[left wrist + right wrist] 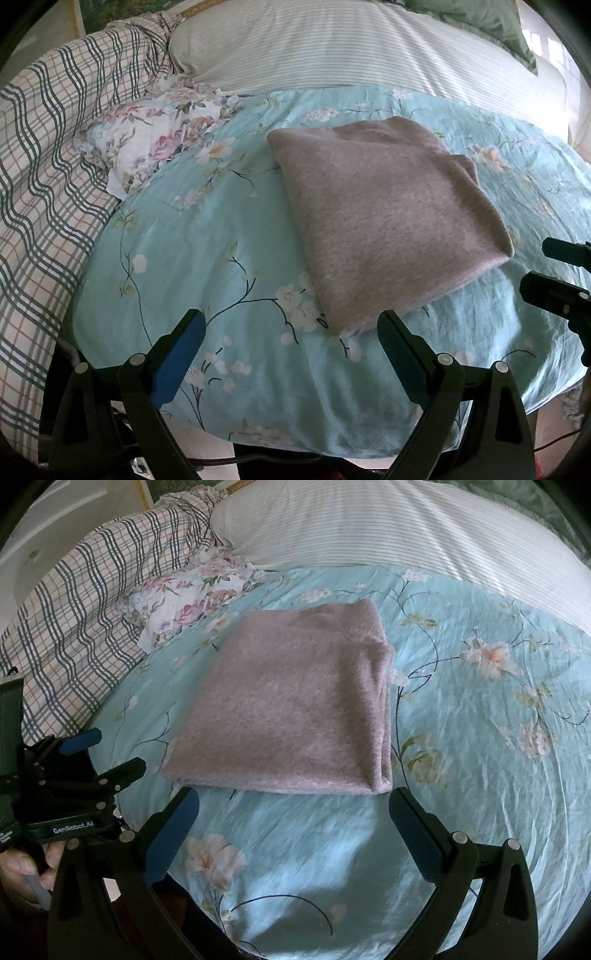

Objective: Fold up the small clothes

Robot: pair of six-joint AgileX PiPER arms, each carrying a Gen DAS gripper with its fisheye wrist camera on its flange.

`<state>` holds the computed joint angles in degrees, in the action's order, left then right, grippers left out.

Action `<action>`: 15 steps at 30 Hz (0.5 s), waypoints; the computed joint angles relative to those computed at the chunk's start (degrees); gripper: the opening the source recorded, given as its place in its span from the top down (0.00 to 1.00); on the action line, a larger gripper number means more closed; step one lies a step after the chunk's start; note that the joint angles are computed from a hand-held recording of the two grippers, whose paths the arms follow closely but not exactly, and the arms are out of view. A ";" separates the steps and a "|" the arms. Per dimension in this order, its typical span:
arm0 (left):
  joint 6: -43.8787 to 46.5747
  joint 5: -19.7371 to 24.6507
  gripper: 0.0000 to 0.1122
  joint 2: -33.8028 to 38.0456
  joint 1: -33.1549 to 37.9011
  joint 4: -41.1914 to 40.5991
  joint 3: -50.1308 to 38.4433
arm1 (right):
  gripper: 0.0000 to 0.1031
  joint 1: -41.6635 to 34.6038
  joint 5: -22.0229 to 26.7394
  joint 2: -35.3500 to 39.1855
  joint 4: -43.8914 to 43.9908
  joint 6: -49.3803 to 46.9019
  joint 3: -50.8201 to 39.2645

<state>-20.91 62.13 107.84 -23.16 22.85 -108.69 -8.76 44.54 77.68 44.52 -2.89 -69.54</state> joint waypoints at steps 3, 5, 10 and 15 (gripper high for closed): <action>-0.23 0.11 0.16 0.05 -0.16 0.17 -0.06 | 0.01 0.01 -0.01 -0.01 0.04 0.01 0.00; -0.43 0.20 0.16 0.09 -0.26 0.32 -0.11 | 0.01 0.15 -0.03 -0.11 -0.14 0.20 0.02; -0.56 0.13 0.16 0.05 -0.34 0.25 -0.01 | 0.01 0.22 -0.12 -0.16 -0.02 0.10 0.13; -0.68 0.12 0.16 0.04 -0.39 0.37 0.02 | 0.01 1.33 -0.45 -0.45 -1.27 1.90 -0.01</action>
<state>-21.59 62.25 107.87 -23.55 23.22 -108.68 -7.43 44.09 77.24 43.25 -0.99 -69.55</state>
